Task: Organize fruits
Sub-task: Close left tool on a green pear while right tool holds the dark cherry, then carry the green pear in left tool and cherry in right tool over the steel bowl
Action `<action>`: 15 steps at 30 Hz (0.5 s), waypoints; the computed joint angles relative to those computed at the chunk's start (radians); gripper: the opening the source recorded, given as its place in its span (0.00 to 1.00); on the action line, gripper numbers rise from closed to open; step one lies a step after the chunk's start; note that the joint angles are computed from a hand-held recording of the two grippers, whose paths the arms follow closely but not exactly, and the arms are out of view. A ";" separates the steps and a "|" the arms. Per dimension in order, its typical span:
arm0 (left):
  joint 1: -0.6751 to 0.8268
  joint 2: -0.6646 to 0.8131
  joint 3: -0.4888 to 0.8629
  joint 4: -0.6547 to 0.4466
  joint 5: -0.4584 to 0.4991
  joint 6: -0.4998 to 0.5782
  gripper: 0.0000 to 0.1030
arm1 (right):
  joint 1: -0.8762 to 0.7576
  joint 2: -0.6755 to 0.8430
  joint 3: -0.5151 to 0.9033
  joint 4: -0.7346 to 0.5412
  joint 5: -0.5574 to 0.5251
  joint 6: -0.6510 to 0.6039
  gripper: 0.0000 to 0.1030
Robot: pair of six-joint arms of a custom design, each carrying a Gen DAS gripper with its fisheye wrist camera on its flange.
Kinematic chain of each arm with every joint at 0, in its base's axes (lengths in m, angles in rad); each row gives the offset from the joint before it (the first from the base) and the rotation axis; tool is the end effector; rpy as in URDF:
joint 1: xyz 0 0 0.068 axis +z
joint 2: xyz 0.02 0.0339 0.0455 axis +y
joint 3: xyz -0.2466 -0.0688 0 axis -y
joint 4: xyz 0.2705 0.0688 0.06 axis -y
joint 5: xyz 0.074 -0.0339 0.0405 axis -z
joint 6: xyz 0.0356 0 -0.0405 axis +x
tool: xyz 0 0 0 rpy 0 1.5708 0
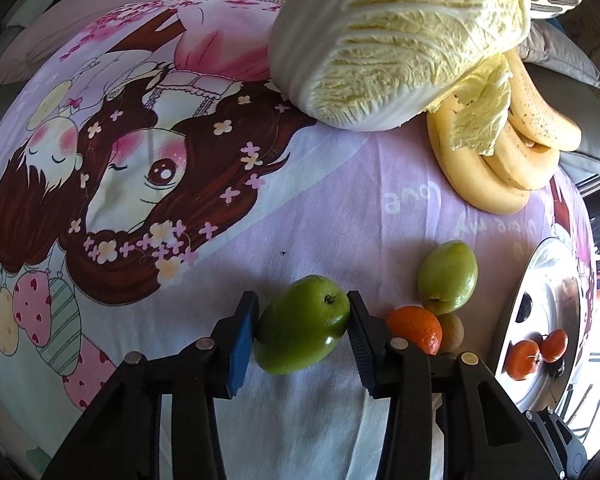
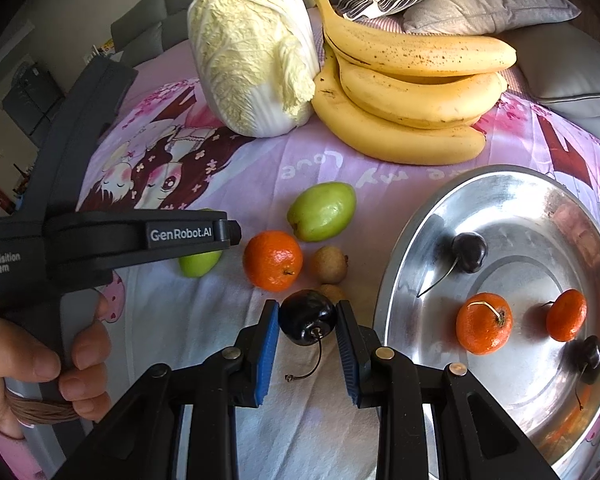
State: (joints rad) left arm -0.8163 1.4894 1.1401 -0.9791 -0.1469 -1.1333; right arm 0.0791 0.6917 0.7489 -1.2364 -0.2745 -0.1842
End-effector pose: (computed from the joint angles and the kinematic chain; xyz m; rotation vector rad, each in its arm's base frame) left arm 0.2099 -0.2156 0.2171 -0.4800 2.8396 -0.1713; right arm 0.1368 0.0205 0.2461 -0.4304 2.6836 0.3464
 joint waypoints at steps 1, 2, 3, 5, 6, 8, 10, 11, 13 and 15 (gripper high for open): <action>-0.002 -0.013 -0.006 -0.003 -0.002 -0.006 0.43 | -0.001 -0.003 0.001 -0.002 -0.002 0.000 0.30; -0.007 -0.033 -0.016 -0.009 -0.006 -0.014 0.42 | -0.007 -0.004 0.002 -0.004 -0.005 -0.003 0.30; -0.011 -0.054 -0.027 -0.015 -0.011 -0.020 0.42 | -0.008 -0.006 0.003 -0.005 -0.007 -0.003 0.30; -0.022 -0.086 -0.036 -0.028 -0.022 -0.035 0.41 | -0.015 -0.007 0.006 -0.010 -0.011 -0.007 0.30; -0.027 -0.100 -0.040 -0.036 -0.029 -0.042 0.40 | -0.020 -0.008 0.008 -0.013 -0.013 -0.011 0.30; -0.037 -0.125 -0.050 -0.046 -0.038 -0.056 0.40 | -0.021 -0.009 0.011 -0.016 -0.016 -0.010 0.30; -0.053 -0.149 -0.050 -0.062 -0.048 -0.076 0.39 | -0.025 -0.012 0.014 -0.019 -0.020 -0.012 0.30; -0.061 -0.164 -0.052 -0.071 -0.055 -0.085 0.39 | -0.028 -0.013 0.015 -0.020 -0.023 -0.014 0.30; -0.081 -0.192 -0.051 -0.091 -0.074 -0.103 0.39 | -0.034 -0.015 0.016 -0.022 -0.028 -0.018 0.30; -0.100 -0.216 -0.042 -0.107 -0.090 -0.113 0.39 | -0.037 -0.016 0.017 -0.022 -0.029 -0.020 0.30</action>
State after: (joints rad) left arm -0.9164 1.2734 1.0983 -1.0864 -0.2366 -1.2458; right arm 0.0423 0.6759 0.7658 -1.2587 -0.3034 -0.2044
